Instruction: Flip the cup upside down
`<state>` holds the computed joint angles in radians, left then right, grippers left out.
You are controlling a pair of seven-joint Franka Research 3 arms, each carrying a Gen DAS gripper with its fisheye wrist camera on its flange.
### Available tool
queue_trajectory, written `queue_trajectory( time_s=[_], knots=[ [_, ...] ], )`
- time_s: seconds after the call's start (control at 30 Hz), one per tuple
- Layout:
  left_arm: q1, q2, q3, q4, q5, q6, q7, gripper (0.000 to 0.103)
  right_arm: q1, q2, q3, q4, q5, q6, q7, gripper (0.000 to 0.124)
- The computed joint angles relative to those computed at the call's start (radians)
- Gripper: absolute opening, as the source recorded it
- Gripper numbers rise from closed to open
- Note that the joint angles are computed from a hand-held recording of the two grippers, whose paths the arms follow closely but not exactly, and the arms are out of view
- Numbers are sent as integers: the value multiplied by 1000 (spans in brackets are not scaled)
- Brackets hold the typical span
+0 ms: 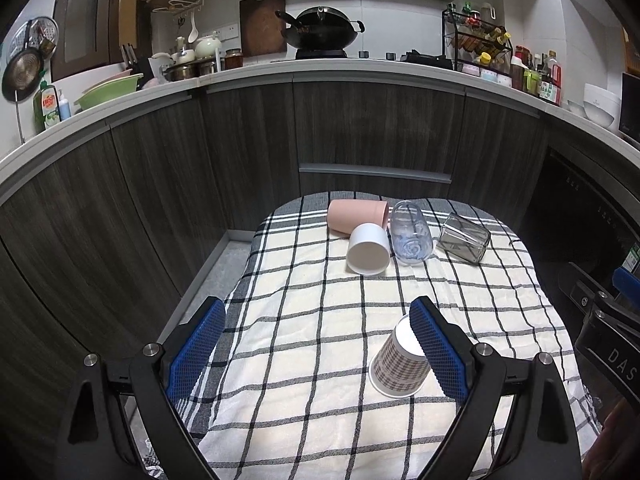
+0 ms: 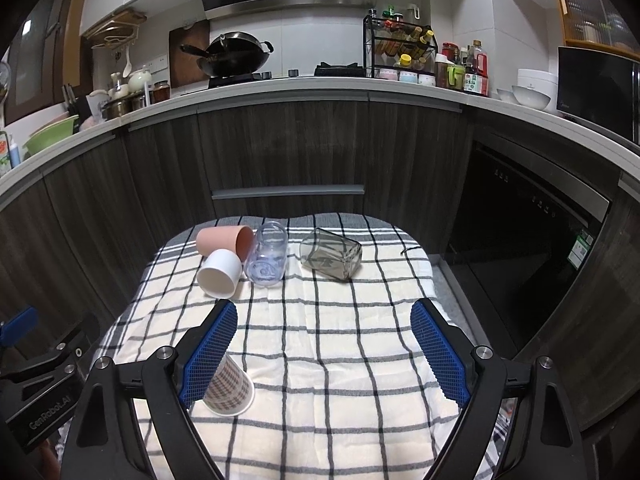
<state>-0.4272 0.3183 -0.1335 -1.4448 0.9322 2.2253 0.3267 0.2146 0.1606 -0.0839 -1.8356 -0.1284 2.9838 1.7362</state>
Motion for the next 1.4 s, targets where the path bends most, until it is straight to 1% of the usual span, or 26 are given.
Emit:
queue_trajectory(
  time_s=[0.63,1.4],
  knots=[
    [-1,-6,-2,-6,5,1,-7,95,-1,-2,4,0,12,-3,-9,89],
    [-5,0,-2,1,2,-1,-1,96,3,-12,2,-17,-8,5,14,89]
  ],
)
